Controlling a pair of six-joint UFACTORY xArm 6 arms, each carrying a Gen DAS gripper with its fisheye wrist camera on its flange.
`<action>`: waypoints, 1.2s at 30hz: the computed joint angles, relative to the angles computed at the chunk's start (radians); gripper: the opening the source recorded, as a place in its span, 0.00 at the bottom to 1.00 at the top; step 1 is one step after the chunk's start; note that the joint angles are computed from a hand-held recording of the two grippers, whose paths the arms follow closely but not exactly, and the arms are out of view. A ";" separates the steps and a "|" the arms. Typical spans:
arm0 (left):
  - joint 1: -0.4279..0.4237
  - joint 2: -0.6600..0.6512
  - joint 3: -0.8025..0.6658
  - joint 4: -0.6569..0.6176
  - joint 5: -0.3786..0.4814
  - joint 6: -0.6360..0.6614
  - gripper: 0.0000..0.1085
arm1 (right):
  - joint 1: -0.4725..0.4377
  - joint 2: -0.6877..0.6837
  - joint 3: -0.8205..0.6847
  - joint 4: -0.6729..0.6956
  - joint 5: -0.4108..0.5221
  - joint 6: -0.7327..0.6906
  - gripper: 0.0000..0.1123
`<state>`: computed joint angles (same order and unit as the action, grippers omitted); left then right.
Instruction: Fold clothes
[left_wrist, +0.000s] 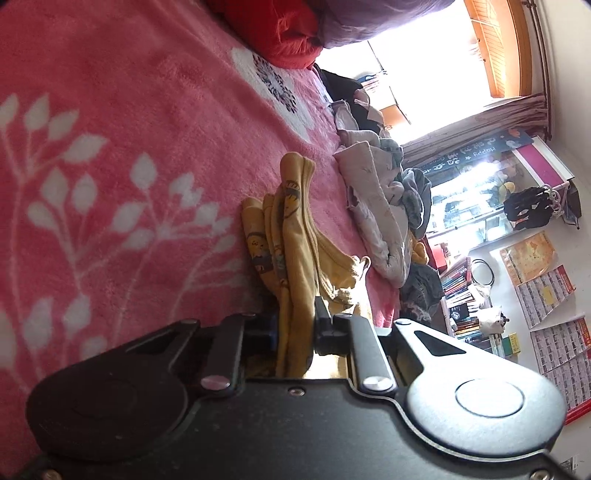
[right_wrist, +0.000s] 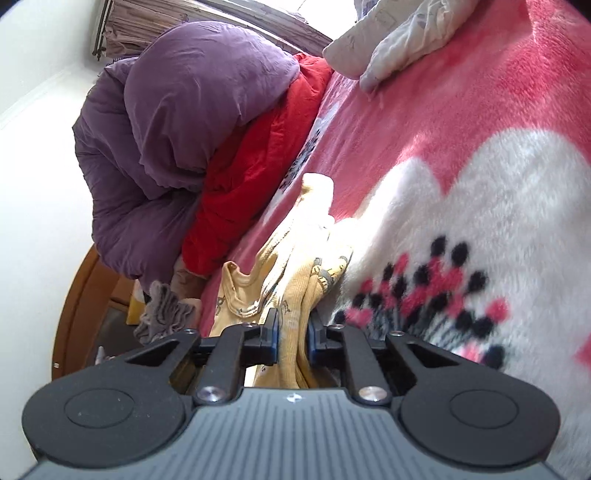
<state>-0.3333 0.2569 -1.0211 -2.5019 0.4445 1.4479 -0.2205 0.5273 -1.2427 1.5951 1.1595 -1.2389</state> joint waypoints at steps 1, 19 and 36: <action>-0.002 -0.019 0.022 -0.023 0.004 0.015 0.13 | -0.004 -0.011 0.022 0.007 0.015 0.008 0.14; 0.154 -0.936 0.758 -0.360 -0.037 0.232 0.12 | 0.213 -0.318 0.269 -0.001 0.148 0.009 0.14; 1.111 -1.469 0.757 0.725 0.154 -0.760 0.12 | 0.792 -0.056 -0.547 0.111 0.105 0.346 0.14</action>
<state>0.7773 -1.2117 -0.2640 -1.7768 0.5988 0.6874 0.5711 0.4711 -1.7902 1.7058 1.2642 -0.8934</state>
